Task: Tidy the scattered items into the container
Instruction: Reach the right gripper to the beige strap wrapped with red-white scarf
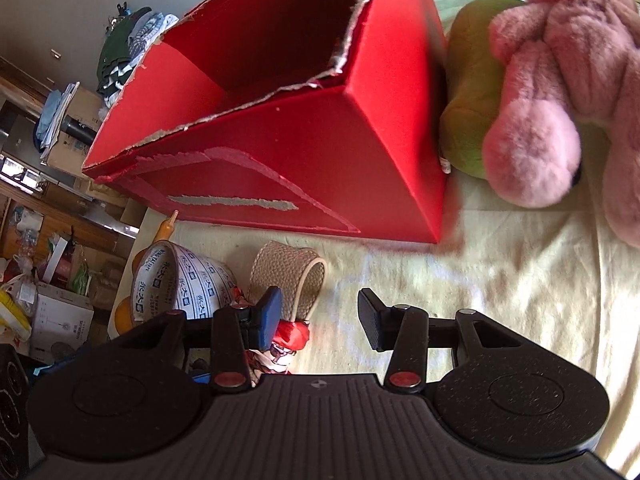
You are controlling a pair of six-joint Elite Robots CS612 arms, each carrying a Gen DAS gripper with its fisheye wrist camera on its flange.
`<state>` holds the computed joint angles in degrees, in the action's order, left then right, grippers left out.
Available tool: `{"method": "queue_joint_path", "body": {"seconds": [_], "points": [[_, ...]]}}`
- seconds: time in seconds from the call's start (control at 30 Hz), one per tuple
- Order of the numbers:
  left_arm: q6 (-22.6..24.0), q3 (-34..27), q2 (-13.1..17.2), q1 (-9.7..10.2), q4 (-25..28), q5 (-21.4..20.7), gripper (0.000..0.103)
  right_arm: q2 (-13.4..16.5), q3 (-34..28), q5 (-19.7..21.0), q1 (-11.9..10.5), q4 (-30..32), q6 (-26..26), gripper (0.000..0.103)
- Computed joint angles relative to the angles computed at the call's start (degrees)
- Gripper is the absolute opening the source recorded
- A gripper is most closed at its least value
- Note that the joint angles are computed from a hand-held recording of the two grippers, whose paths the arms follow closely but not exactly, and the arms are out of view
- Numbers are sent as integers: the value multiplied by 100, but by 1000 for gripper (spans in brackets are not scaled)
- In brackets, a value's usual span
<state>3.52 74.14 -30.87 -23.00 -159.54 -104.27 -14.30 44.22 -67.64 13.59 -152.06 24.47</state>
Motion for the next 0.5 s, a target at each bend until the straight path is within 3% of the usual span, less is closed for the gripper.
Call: {"method": "queue_joint_path", "body": {"seconds": [0.23,0.27,0.3,0.37,0.43,0.5], "points": [[78,-24,21,28,7,-165,88,121,-166,145,13,97,31,47],[119,-28,22,24,22,-180,88,106,-137,150,10,88,10,45],[181,-30,20,16,43,-198,88,71,-53,217,-6,-6,-10,34],[357,-39,15,9,107,-339,85,-15,151,325,-45,-216,65,25],[531,-56,10,13,161,-627,81,-85,353,395,-94,-411,253,25],[727,-57,6,-40,156,-577,81,-155,519,347,-118,-559,397,21]]}}
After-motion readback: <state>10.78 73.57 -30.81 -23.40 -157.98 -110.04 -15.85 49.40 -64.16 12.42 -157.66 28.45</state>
